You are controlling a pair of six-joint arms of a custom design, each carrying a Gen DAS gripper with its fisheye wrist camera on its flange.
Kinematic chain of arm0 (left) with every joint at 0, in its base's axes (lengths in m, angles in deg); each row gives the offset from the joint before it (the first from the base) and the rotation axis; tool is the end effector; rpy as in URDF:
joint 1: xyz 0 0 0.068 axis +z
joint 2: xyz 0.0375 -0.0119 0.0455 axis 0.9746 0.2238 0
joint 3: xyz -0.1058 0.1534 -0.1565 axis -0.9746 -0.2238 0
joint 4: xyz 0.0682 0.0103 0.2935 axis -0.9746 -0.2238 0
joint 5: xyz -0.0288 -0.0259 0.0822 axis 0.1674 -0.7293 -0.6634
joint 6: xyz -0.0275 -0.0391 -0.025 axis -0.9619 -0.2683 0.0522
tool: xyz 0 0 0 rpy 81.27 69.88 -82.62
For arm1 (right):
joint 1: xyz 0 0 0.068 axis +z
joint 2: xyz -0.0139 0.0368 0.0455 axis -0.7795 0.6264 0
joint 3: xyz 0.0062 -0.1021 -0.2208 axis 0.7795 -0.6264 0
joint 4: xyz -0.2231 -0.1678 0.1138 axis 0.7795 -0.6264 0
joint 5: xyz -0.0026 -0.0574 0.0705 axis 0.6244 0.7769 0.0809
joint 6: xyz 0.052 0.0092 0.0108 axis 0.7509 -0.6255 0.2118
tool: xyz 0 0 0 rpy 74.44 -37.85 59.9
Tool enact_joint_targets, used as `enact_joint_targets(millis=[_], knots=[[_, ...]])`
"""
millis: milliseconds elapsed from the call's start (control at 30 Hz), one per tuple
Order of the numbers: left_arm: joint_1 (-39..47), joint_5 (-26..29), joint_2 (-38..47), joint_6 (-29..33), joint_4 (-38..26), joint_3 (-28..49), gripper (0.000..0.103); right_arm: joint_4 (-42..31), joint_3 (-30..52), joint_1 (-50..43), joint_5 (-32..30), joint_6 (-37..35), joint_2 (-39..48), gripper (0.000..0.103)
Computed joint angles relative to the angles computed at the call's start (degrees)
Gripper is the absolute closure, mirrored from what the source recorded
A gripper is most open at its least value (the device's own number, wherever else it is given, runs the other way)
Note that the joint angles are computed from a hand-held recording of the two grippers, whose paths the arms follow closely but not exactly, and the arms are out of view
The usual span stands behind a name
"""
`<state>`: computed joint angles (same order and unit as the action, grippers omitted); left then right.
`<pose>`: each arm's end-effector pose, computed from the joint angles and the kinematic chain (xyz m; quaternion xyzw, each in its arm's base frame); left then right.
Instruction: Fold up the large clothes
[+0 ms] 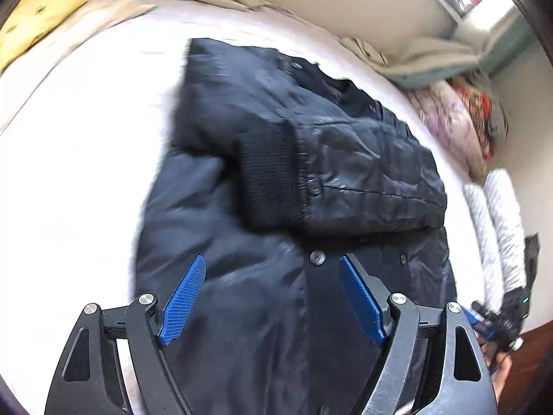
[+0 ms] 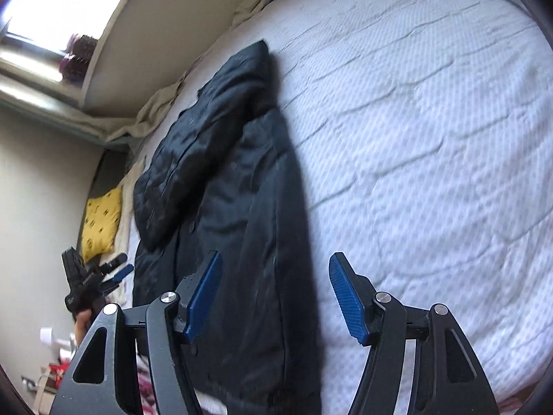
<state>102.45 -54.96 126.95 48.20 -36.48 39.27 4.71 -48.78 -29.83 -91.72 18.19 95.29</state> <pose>0.2954 0.1198 0.2513 -0.0139 0.9565 -0.1993 0.2125 0.1553 0.0700 0.1995 0.1992 0.8954 0.3191 0.2383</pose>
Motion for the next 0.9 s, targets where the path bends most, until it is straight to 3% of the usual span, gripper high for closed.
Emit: enact_joint_targets(millis=[267,467,533,600,667,900], knots=[[14.3,-4.4,-0.2,11.8,-7.4,-3.9,0.02,-1.2,-2.0,6.4,0.3,1.3,-1.3,0.041],[20.9,0.9,6.8,17.8,-17.1,-2.8,0.022,-1.3,-7.0,3.3,-6.8,3.7,-6.6,0.04],[20.7,1.1,7.3,19.4,-18.2,-2.9,0.026,-0.2,-8.6,3.0,-9.2,4.7,-8.0,0.041],[20.6,1.1,8.3,20.1,-19.4,-2.9,0.044,1.6,-9.6,3.6,-10.7,5.7,-7.7,0.041],[20.5,0.8,8.8,20.5,-19.8,-3.4,0.05,4.2,-9.7,4.9,-12.0,5.9,-5.4,0.04],[19.1,0.8,8.7,22.7,-22.3,-5.4,0.051,7.5,-8.1,11.4,-8.8,4.5,0.2,0.04]])
